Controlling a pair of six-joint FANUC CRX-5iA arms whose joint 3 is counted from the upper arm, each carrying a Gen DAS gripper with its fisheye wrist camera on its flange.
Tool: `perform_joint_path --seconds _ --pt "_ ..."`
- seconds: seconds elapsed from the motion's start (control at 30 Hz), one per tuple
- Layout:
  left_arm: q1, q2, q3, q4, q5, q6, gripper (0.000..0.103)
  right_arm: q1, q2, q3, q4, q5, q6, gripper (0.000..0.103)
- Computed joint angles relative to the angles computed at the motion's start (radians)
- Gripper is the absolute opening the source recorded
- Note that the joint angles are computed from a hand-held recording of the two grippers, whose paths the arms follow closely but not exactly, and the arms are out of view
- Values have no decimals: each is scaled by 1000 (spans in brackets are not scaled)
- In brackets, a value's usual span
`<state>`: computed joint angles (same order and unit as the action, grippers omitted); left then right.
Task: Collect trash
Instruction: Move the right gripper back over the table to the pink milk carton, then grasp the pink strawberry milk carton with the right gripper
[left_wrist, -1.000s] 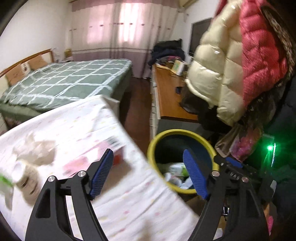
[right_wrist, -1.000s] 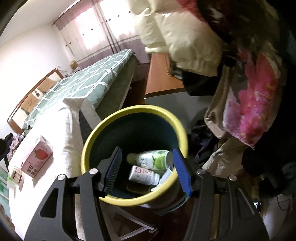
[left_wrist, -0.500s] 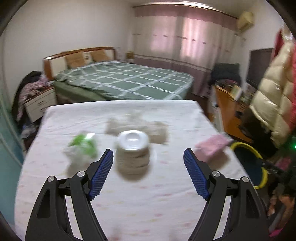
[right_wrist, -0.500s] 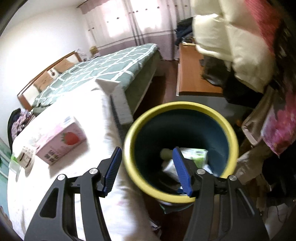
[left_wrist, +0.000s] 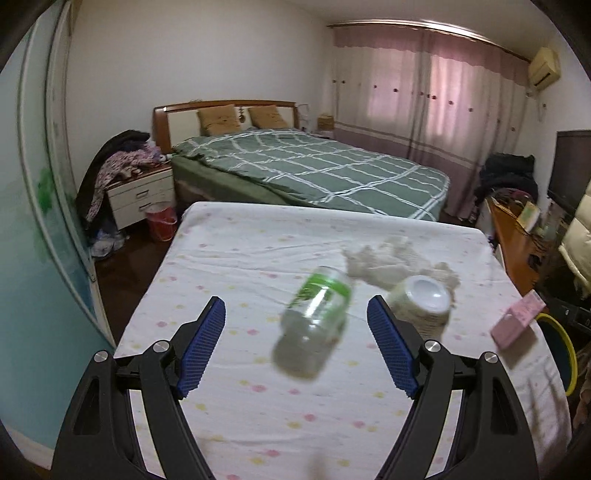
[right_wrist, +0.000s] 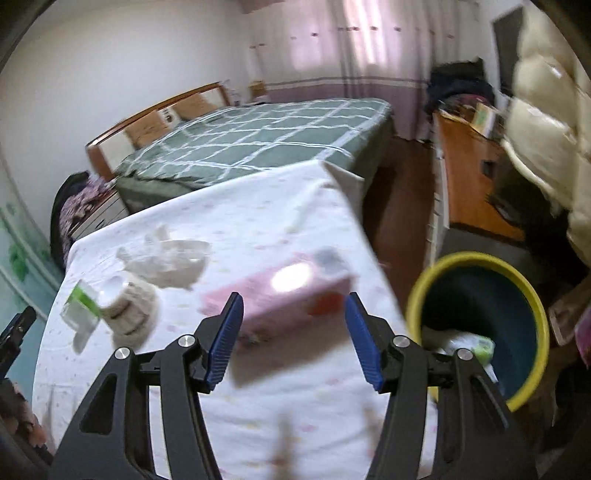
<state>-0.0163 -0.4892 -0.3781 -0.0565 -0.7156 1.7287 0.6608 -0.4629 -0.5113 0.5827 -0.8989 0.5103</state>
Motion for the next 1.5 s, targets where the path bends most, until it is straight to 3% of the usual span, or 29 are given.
perform_joint_path --seconds 0.2,0.43,0.7,1.0,1.3,1.5 --pt "77 -4 -67 166 31 -116 78 -53 87 37 67 8 -35 55" --pt "97 -7 -88 217 38 -135 78 -221 181 45 180 -39 -175 55" --pt "104 -23 -98 217 45 -122 78 -304 234 124 -95 -17 70 55" --pt "106 -26 -92 186 41 -87 79 -162 166 117 -247 -32 213 55" --pt "96 -42 -84 124 45 -24 79 58 106 116 -271 -75 287 55" --pt "119 -52 -97 155 50 -33 79 76 39 94 -255 -76 269 55"
